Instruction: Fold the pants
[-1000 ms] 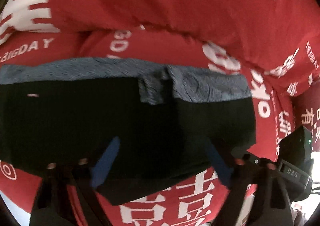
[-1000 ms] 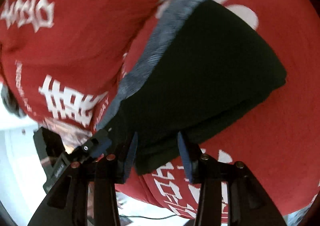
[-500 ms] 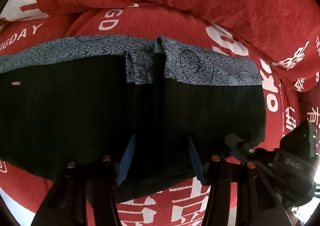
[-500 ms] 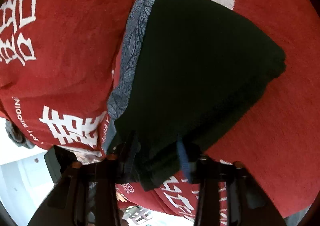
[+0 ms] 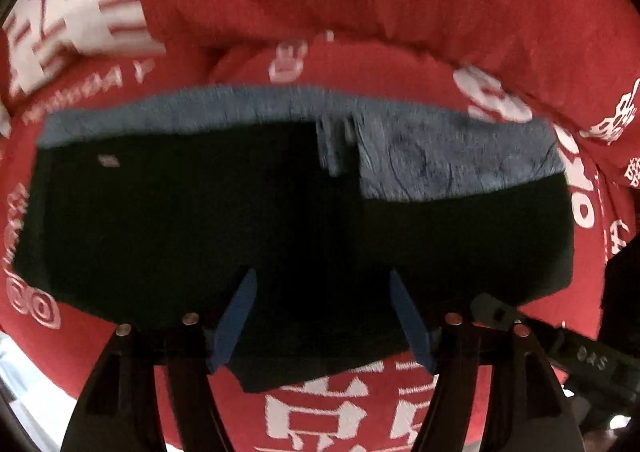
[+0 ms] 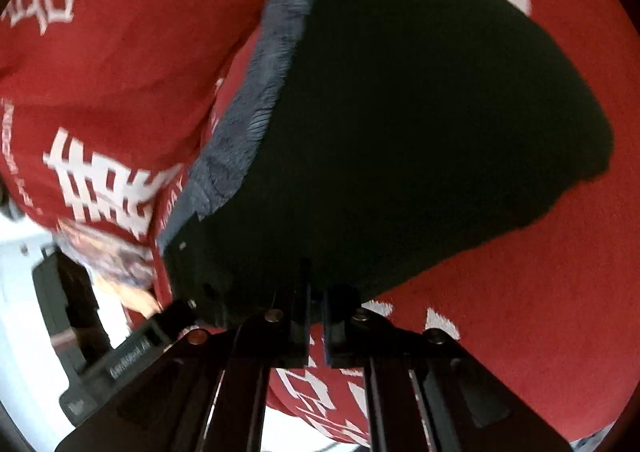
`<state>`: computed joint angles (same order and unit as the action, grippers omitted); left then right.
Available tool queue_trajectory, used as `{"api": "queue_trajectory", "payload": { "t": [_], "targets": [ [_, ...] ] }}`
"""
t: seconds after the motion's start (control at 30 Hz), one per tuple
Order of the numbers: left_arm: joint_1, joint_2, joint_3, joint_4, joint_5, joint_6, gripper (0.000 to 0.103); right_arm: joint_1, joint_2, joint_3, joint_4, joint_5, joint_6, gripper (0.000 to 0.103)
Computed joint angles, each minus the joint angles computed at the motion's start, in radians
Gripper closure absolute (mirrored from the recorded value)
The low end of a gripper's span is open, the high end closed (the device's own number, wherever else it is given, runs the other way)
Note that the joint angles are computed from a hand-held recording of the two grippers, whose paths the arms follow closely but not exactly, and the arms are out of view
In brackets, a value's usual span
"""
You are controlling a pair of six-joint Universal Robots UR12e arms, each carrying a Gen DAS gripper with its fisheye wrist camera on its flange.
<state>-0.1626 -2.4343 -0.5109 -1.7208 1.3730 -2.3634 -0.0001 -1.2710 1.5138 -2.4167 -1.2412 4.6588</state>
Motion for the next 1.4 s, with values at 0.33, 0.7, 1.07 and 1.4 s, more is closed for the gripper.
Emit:
{"api": "queue_trajectory", "payload": {
  "t": [0.33, 0.7, 1.07, 1.4],
  "targets": [
    [-0.047, -0.036, 0.084, -0.017, -0.098, 0.020, 0.033, -0.059, -0.056, -0.062, 0.193, -0.161, -0.252, 0.073],
    [-0.057, -0.071, 0.047, 0.047, 0.001, -0.097, 0.031, -0.098, -0.004, -0.035, 0.210, -0.106, -0.259, 0.090],
    [-0.010, 0.022, -0.085, 0.134, 0.017, 0.002, 0.031, -0.053, 0.093, -0.196, 0.276, -0.014, -0.434, 0.083],
    [0.030, -0.016, -0.007, 0.115, 0.051, -0.047, 0.031, -0.008, 0.267, -0.470, 0.463, -0.079, -0.604, 0.083]
  ]
}}
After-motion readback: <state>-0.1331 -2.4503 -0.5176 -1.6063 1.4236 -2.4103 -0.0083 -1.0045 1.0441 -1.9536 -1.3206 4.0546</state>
